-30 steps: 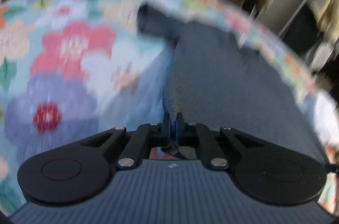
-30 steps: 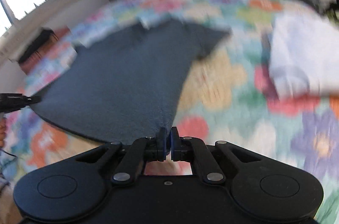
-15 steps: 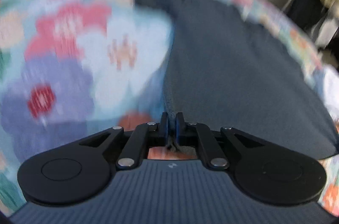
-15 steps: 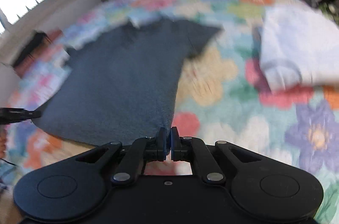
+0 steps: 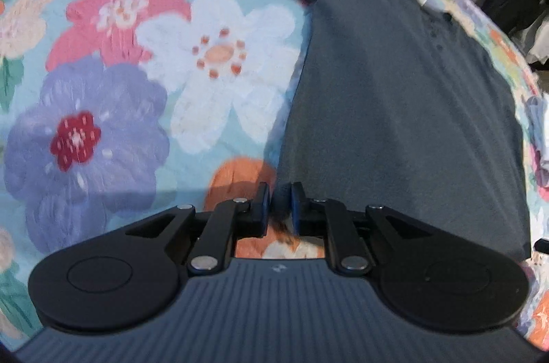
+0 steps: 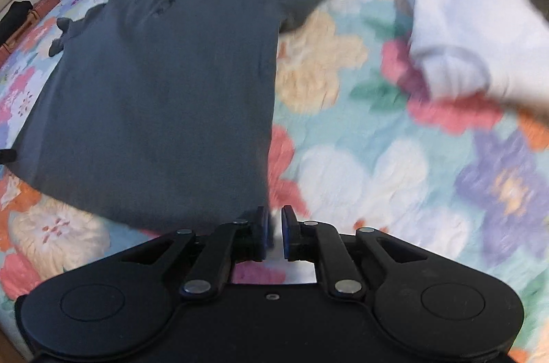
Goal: Fold clothes
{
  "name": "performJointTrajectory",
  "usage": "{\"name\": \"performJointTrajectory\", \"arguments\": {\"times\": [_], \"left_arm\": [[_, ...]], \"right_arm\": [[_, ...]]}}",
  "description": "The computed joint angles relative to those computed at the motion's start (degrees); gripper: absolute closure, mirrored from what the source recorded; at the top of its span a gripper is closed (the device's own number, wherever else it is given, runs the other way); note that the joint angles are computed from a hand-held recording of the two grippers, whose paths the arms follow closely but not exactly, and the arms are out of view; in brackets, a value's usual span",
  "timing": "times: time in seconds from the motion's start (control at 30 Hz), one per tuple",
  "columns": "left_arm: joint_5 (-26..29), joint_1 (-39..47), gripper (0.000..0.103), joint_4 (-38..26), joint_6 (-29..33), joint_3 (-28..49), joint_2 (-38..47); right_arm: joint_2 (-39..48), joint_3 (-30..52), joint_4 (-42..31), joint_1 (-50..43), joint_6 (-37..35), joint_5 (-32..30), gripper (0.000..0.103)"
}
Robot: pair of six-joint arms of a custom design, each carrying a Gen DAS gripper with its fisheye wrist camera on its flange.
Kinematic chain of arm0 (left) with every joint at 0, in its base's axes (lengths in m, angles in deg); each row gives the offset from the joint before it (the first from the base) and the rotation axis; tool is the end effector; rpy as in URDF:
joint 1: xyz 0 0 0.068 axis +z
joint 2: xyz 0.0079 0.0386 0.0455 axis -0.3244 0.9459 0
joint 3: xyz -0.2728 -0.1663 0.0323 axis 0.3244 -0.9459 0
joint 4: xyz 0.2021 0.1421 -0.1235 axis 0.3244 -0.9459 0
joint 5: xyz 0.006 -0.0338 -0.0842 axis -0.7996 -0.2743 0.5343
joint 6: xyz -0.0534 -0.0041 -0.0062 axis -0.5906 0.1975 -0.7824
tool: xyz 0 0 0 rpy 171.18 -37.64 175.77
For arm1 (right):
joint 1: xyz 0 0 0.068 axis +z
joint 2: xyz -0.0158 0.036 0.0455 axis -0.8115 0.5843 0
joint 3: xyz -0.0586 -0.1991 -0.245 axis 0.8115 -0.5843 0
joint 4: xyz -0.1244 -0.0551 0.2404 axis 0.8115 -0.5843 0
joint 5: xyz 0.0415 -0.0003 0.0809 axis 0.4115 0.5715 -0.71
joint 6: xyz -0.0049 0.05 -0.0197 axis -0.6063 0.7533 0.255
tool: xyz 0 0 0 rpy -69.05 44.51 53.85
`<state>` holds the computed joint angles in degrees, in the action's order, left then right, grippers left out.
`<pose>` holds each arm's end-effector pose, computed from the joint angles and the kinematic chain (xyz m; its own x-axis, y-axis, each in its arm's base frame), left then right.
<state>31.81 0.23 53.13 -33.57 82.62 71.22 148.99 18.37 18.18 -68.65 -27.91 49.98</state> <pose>0.2525 0.0815 0.2529 -0.7179 -0.5004 -0.4840 -0.4248 0.8657 -0.2649 0.3529 -0.0788 0.2573 -0.8421 -0.2529 -0.4763 -0.3274 0.9416 0.0790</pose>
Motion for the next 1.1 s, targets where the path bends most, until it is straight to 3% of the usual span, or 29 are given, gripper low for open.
{"name": "performJointTrajectory", "arguments": {"times": [0.03, 0.1, 0.13, 0.17, 0.27, 0.4, 0.47, 0.5, 0.57, 0.67, 0.77, 0.97, 1.1], "left_arm": [[-0.8, -0.1, 0.081, 1.0, -0.1, -0.2, -0.9], [-8.8, -2.4, 0.06, 3.6, -3.1, -1.0, -3.5], [-12.7, -3.6, 0.046, 4.5, -3.4, -1.0, -4.2], [-15.6, -4.6, 0.045, 6.2, -2.9, -1.4, -5.1], [-15.4, -3.5, 0.047, 10.6, -2.7, -2.1, -5.4], [-9.4, 1.2, 0.053, 16.0, -2.5, -1.2, 0.3], [-4.2, 4.4, 0.09, 17.1, -6.0, 1.4, 5.2], [-0.5, 6.2, 0.093, 16.9, -9.4, 2.9, 7.0], [4.0, 8.4, 0.093, 17.6, -13.5, 5.7, 9.9], [0.6, 7.2, 0.089, 16.2, -8.9, 11.7, 14.3], [0.8, 8.0, 0.083, 15.1, -8.6, 16.2, 18.7], [2.3, 10.7, 0.083, 21.5, -7.5, 12.7, 21.0], [4.6, 12.6, 0.083, 23.8, -7.8, 11.6, 22.1]], "right_arm": [[-0.9, 0.5, 0.3, 0.6, 0.1, 0.6, 0.071], [-2.0, 2.3, 1.4, 2.2, 0.8, 2.2, 0.052], [-2.0, 3.1, 2.1, 3.0, 1.1, 2.7, 0.051], [-1.8, 3.9, 2.8, 4.2, 1.7, 3.1, 0.051], [0.9, 7.4, 3.3, 9.0, 3.5, 1.2, 0.051], [5.9, 13.5, 0.6, 18.3, 0.4, -4.1, 0.052], [8.5, 18.5, -2.6, 23.7, -3.6, -4.3, 0.053], [9.6, 20.9, -4.4, 25.9, -6.0, -4.5, 0.053], [13.1, 28.0, -8.9, 30.8, -14.2, -5.3, 0.052], [19.8, 39.0, -11.7, 36.7, -20.2, -3.6, 0.052], [27.7, 48.4, -11.9, 40.1, -16.5, -4.9, 0.052], [35.9, 50.6, 0.5, 45.5, -10.3, -3.9, 0.061], [42.7, 58.7, 1.2, 48.5, -9.2, 0.5, 0.061]]}}
